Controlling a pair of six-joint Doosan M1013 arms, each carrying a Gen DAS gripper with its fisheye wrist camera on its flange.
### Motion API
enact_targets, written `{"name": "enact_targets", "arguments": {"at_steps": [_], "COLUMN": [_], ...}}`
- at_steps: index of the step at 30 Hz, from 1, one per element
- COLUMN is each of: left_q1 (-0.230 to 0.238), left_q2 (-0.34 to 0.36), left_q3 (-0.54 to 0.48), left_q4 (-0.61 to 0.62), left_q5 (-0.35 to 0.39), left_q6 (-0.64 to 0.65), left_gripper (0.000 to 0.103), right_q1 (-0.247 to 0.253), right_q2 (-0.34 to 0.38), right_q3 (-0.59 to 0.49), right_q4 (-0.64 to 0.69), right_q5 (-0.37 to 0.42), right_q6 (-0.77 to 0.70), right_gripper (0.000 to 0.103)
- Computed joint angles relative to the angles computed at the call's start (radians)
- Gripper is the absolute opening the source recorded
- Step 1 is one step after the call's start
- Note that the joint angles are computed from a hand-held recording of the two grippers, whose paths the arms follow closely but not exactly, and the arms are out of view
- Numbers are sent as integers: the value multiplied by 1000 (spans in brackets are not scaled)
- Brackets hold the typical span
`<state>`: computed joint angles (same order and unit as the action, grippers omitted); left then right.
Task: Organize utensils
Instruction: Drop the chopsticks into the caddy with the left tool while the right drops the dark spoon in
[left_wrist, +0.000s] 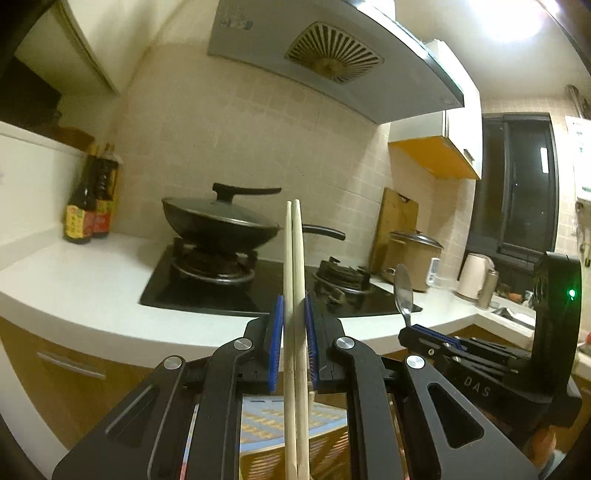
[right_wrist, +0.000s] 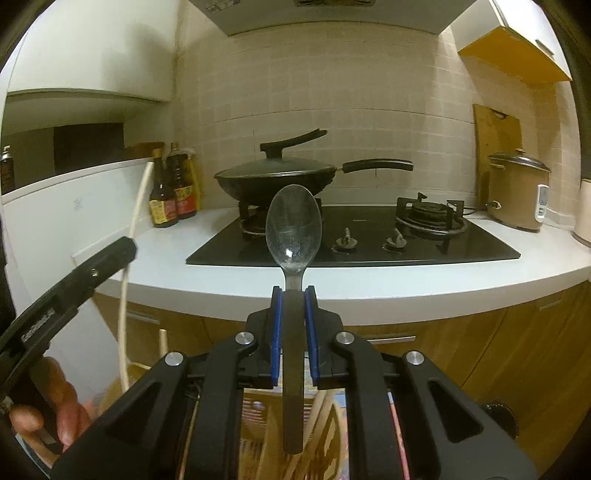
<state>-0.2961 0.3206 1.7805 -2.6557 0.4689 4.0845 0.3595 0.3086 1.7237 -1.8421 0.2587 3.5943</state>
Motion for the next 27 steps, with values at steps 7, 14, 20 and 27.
{"name": "enact_targets", "arguments": {"at_steps": [7,14,20,27], "left_q1": [12,40,63,84], "left_q2": [2,-36,-87,-143], "left_q3": [24,73,132,209], "left_q4": [92,215,316,428], "left_q5": [-6,-11,0,5], "left_q6": [-77,-219,-318,-423], "left_gripper": [15,30,37,37], "right_q1": [-12,-2,22,55], "right_q2": [-15,-70,-118,-145], "right_q3": [48,115,167,218], "right_q4": [-174,-75,227,596], "right_q5": [-18,-30,-36,-16], "right_q6": [216,169,-101,-442], "right_gripper": [15,25,25,25]}}
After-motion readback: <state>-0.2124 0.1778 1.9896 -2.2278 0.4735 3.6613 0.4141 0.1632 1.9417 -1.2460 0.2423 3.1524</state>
